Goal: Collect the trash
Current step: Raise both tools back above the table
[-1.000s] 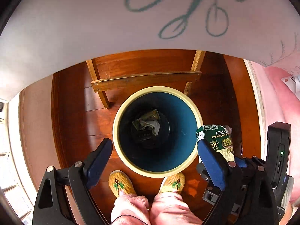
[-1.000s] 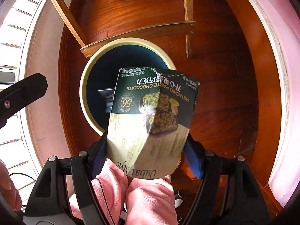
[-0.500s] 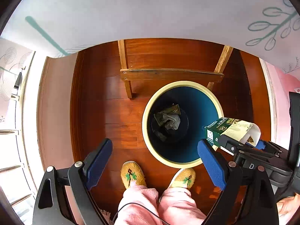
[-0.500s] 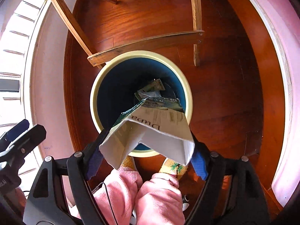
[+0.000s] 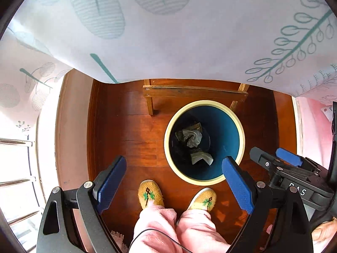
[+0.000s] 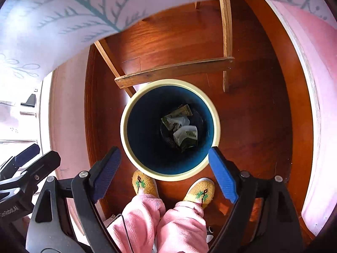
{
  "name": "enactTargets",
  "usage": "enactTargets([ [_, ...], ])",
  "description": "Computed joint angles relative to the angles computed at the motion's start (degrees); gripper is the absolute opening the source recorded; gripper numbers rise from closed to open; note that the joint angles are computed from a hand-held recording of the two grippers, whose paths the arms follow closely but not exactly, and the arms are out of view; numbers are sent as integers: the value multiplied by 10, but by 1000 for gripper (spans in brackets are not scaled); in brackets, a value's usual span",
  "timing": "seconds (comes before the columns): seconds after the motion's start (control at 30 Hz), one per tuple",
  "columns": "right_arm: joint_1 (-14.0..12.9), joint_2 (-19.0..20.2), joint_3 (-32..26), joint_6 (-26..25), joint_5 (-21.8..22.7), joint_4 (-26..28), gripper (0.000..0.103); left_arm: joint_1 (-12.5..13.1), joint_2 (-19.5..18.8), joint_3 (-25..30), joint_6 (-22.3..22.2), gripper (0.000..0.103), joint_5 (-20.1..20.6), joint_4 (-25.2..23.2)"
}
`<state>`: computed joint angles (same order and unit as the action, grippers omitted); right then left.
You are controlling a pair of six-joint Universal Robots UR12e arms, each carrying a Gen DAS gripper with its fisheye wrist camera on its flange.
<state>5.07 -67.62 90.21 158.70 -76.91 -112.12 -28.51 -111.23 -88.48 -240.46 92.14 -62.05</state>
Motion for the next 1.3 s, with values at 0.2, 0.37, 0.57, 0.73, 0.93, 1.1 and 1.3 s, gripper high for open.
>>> enactTargets([
  [0.2, -5, -26, -27, -2, 21, 52, 83, -2, 19, 35, -1, 93, 13, -45],
  [0.37, -10, -52, -58, -15, 39, 101, 83, -6, 33, 80, 1, 93, 36, -91],
  [0.57, -18, -81, -95, -44, 75, 146, 83, -16, 43, 147, 5, 93, 80, -150],
  [0.73, -24, -95, -126, -75, 108, 165, 83, -23, 39, 211, 13, 93, 124, -202],
  [0.93, -27, -101, -163, -110, 144, 160, 83, -26, 21, 288, 22, 93, 177, -245],
  [1.1, -32, -100, -190, -129, 168, 136, 83, -29, 4, 340, 41, 93, 216, -257],
  [1.3, -32, -85, -227, -142, 167, 113, 83, -33, -18, 401, 63, 93, 251, -270],
])
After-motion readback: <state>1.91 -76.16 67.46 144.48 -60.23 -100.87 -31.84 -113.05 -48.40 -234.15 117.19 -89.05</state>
